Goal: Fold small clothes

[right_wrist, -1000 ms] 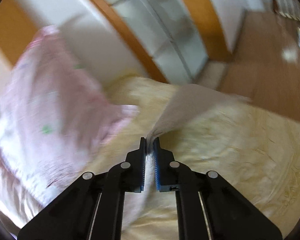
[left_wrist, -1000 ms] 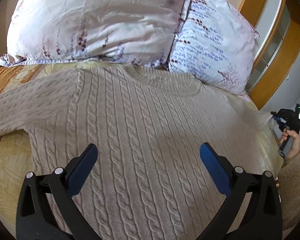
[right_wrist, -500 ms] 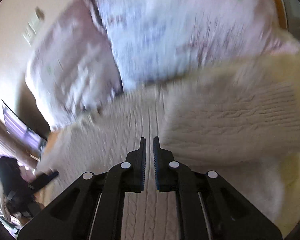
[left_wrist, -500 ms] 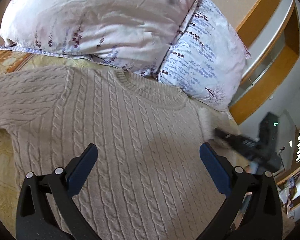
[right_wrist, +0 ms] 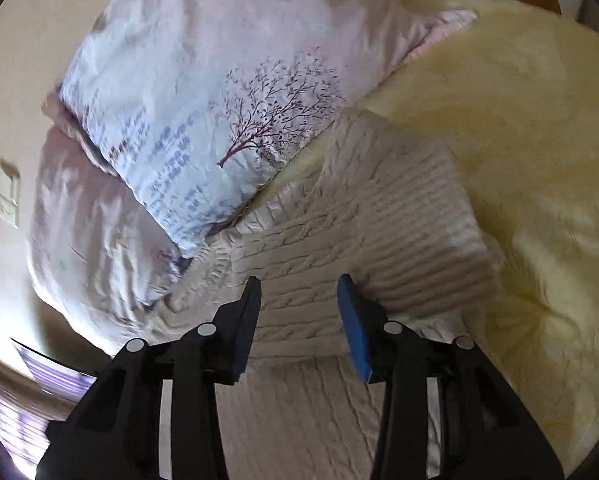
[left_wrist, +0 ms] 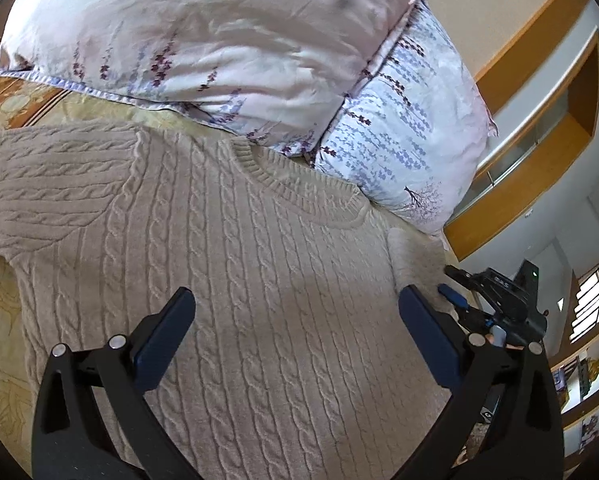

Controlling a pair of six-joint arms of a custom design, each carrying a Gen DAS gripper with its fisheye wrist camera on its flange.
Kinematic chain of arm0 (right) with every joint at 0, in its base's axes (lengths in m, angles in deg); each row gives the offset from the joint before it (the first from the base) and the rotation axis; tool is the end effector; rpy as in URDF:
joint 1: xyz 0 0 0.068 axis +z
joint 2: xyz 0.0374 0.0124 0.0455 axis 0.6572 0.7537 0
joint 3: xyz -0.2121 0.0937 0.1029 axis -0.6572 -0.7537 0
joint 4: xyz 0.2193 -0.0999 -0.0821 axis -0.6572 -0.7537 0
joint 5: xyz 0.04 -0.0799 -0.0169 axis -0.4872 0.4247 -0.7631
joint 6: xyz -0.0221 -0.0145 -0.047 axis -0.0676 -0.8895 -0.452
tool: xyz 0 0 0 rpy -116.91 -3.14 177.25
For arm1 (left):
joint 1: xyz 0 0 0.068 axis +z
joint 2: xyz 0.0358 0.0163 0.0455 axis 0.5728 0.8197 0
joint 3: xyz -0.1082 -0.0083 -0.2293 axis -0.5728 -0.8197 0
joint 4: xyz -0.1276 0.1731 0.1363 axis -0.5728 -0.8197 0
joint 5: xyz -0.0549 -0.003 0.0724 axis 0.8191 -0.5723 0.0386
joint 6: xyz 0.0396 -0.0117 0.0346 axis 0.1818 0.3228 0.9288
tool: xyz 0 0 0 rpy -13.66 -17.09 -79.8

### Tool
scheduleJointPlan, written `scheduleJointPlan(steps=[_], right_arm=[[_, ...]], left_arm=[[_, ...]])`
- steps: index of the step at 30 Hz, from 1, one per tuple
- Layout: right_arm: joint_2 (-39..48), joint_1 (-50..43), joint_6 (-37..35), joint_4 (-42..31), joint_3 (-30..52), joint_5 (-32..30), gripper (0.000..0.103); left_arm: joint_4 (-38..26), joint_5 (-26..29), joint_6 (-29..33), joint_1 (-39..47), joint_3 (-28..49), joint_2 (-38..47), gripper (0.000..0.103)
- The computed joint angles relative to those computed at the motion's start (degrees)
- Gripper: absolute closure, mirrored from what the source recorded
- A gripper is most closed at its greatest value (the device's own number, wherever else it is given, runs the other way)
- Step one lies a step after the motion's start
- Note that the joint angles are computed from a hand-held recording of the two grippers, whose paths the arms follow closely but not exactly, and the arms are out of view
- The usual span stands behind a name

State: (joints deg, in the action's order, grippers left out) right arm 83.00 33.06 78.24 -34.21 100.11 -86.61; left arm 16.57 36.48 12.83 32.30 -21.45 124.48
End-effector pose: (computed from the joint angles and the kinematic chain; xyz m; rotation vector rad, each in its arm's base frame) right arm 0.3939 -0.0319 0.2504 0.2470 2.4636 0.9669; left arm 0.2094 -0.0188 0.2483 -0.4642 2.2208 -0.6307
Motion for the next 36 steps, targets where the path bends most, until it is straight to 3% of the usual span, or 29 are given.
scheduleJointPlan(steps=[4,6,12,16,17,23,26,27,31,36], right_arm=[[-6.7,-1.6,0.8,9.8,-6.3,9.4,0.060],[-5.4,-2.0,-0.2,7.8,-4.4,13.3,0.060],[0.3,-2.4,-2.0,1.1,0.5,14.6,0.060],[-3.1,-0.8,-4.7,4.6,-3.5,17.5,0.090],[-3.9,-0.3,-5.5,4.8,-3.9,18.0,0.092],[-2.0,1.1,-6.2,1.3,-0.6,19.0,0.089],[-1.4,1.7,-6.9,1.0,0.0,18.9,0.093],[-2.0,1.9,-6.5,1.8,-0.5,17.8,0.097],[-4.5,5.3,-4.5,3.1,0.6,11.8,0.097],[-5.5,18.6,-4.0,3.8,4.0,1.7,0.097]], left_arm=[[-0.7,0.7,1.0,1.5,-0.1,-0.5,0.002],[-0.8,0.6,1.4,1.5,0.0,-0.4,0.002],[-0.2,0.3,1.9,0.7,-0.3,0.2,0.002],[-0.6,0.4,2.3,1.1,-0.4,-0.1,0.002],[-0.7,0.5,2.4,1.3,-0.4,-0.1,0.002],[-0.3,3.1,2.8,3.2,-0.5,0.0,0.002],[-0.7,5.2,3.1,4.4,-0.7,-0.2,0.002],[-1.0,6.2,3.5,5.1,-0.6,-0.3,0.002],[-1.6,8.9,4.5,7.5,-0.5,-1.2,0.002],[-0.9,12.2,3.1,10.5,-1.1,-2.6,0.002]])
